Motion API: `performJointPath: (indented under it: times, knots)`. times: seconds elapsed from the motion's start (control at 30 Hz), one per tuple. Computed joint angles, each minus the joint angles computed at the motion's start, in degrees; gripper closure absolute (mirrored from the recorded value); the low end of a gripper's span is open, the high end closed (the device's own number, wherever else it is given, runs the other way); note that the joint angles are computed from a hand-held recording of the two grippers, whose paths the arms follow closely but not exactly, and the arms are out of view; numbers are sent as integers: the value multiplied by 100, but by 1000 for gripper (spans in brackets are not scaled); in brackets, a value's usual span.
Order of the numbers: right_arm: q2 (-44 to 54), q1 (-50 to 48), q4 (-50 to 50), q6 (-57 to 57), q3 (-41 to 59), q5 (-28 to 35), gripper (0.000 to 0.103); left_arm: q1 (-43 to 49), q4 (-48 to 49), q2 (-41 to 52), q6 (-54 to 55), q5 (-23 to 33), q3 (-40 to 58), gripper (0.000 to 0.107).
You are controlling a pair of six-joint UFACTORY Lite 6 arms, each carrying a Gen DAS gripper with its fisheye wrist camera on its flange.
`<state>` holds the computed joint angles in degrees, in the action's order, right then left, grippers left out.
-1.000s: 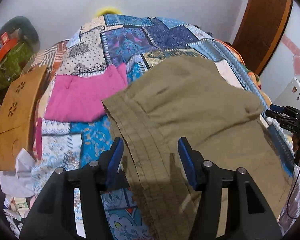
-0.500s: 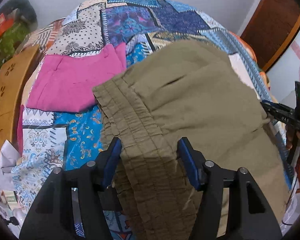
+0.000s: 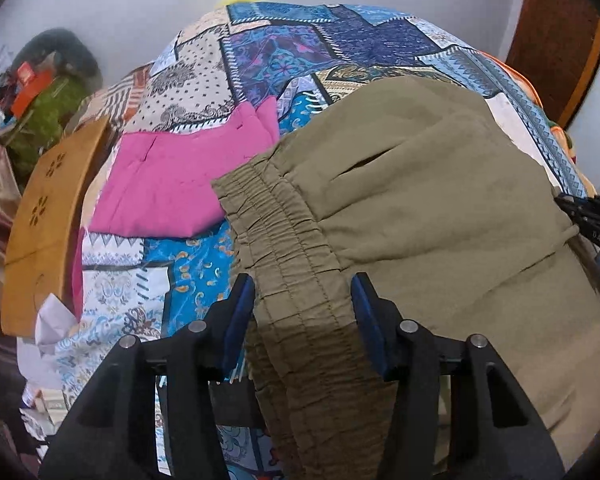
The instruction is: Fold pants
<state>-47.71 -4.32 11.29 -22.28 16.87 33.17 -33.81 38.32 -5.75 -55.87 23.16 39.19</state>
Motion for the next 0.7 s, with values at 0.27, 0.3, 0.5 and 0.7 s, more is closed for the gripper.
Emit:
performJointPath:
  times: [0.27, 0.3, 0.5, 0.7]
  knots:
    - [191, 28, -438, 389, 270, 320, 87, 311, -1415, -282, 1530, -164, -69, 54]
    - [180, -22, -427, 352, 346, 450, 87, 326, -1593, -386, 1710, -108, -71, 53]
    - [-196, -422, -359, -12, 775, 1218, 72, 392, -1774, -1143, 2214, 427, 52, 43]
    - [-196, -996, 538, -801, 1522, 1539, 52, 774, -1140, -1053, 2070, 448, 514, 25]
